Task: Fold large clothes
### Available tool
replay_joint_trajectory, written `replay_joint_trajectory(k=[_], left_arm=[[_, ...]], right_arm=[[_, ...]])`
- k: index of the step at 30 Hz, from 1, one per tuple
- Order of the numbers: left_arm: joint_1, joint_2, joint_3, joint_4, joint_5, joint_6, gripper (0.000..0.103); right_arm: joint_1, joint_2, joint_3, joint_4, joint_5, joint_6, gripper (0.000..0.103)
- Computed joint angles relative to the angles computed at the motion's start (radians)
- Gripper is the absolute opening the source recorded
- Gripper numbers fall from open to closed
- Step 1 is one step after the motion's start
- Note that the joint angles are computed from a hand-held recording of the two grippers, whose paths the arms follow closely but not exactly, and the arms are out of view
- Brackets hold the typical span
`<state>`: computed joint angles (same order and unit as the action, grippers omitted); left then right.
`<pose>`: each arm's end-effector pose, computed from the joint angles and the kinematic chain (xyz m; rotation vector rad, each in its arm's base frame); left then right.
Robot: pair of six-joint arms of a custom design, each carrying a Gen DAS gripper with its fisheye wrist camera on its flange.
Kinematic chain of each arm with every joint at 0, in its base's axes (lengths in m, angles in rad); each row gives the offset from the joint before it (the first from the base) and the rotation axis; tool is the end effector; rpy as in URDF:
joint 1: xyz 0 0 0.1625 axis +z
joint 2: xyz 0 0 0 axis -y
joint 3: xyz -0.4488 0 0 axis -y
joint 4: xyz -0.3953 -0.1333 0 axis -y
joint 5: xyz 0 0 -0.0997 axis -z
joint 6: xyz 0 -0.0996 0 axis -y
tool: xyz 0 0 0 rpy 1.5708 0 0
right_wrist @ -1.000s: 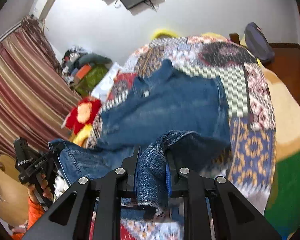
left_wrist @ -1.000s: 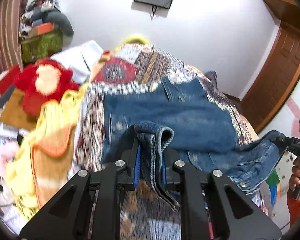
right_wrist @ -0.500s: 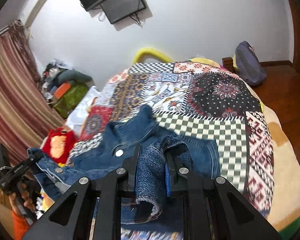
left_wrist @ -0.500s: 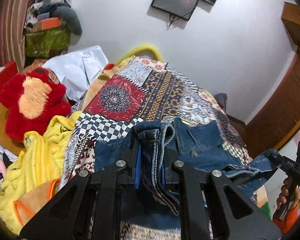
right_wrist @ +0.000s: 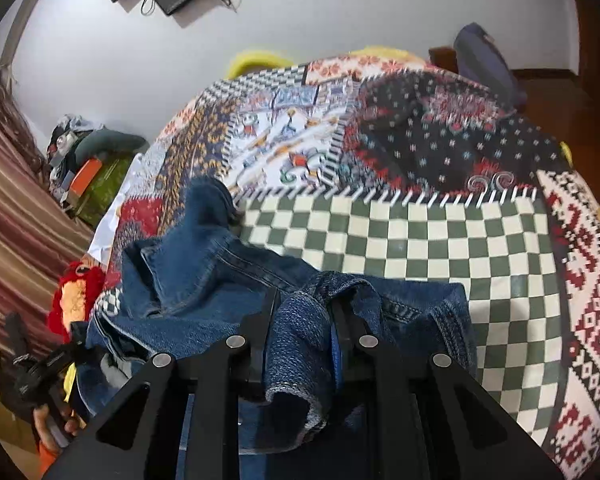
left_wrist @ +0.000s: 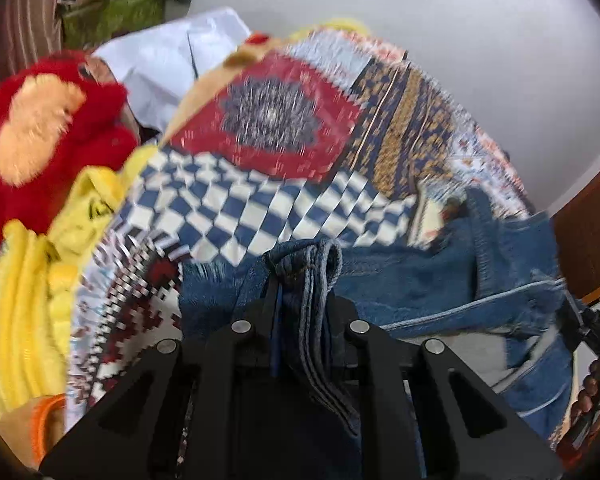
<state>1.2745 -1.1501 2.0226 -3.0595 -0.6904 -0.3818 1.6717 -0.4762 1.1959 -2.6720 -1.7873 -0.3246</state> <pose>0.0388 -0.5926 0.2752 -0.4423 2.2810 -1.0496 0.1944 -0.8094 0.0545 0.5418 -2.7904 0.5109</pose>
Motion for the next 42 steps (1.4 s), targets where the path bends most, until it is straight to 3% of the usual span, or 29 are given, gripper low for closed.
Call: replay_joint_trajectory(k=[6, 12, 13, 16, 17, 19, 21, 25, 28, 34, 37, 42], left_arm=[[0.04, 0.019, -0.001, -0.026, -0.072, 0.037, 0.02], [0.025, 0.028, -0.01, 0.019, -0.024, 0.05, 0.02], [0.027, 0.025, -0.008, 0.02, -0.029, 0.046, 0.02], [0.033, 0.007, -0.011, 0.046, -0.057, 0.009, 0.021], [0.03, -0.005, -0.011, 0.082, -0.062, -0.017, 0.021], [0.011, -0.026, -0.02, 0.178, -0.035, -0.07, 0.032], [-0.034, -0.046, -0.01, 0.252, 0.05, -0.077, 0.04], [-0.143, -0.083, 0.044, 0.315, 0.24, -0.017, 0.073], [-0.208, -0.118, 0.096, 0.345, 0.305, -0.004, 0.094], [-0.261, -0.135, 0.163, 0.434, 0.306, -0.008, 0.102], [-0.238, -0.099, 0.151, 0.485, 0.303, -0.057, 0.102], [-0.152, -0.029, 0.089, 0.47, 0.257, -0.068, 0.101]], right_arm=[[-0.009, -0.052, 0.043, 0.032, 0.042, -0.105, 0.017], [0.003, -0.12, 0.111, 0.019, 0.02, -0.167, 0.018], [0.005, -0.131, 0.129, -0.002, 0.004, -0.17, 0.018], [0.04, -0.128, 0.177, -0.246, -0.214, -0.262, 0.018], [0.043, -0.132, 0.188, -0.286, -0.251, -0.284, 0.018], [0.034, -0.167, 0.209, -0.251, -0.246, -0.263, 0.018], [0.026, -0.207, 0.239, -0.199, -0.214, -0.26, 0.018], [0.035, -0.252, 0.317, -0.216, -0.22, -0.311, 0.018], [0.039, -0.274, 0.363, -0.184, -0.182, -0.307, 0.018], [0.051, -0.268, 0.4, -0.105, -0.135, -0.285, 0.018], [0.057, -0.243, 0.397, -0.065, -0.141, -0.272, 0.018], [0.064, -0.175, 0.353, -0.026, -0.159, -0.259, 0.018]])
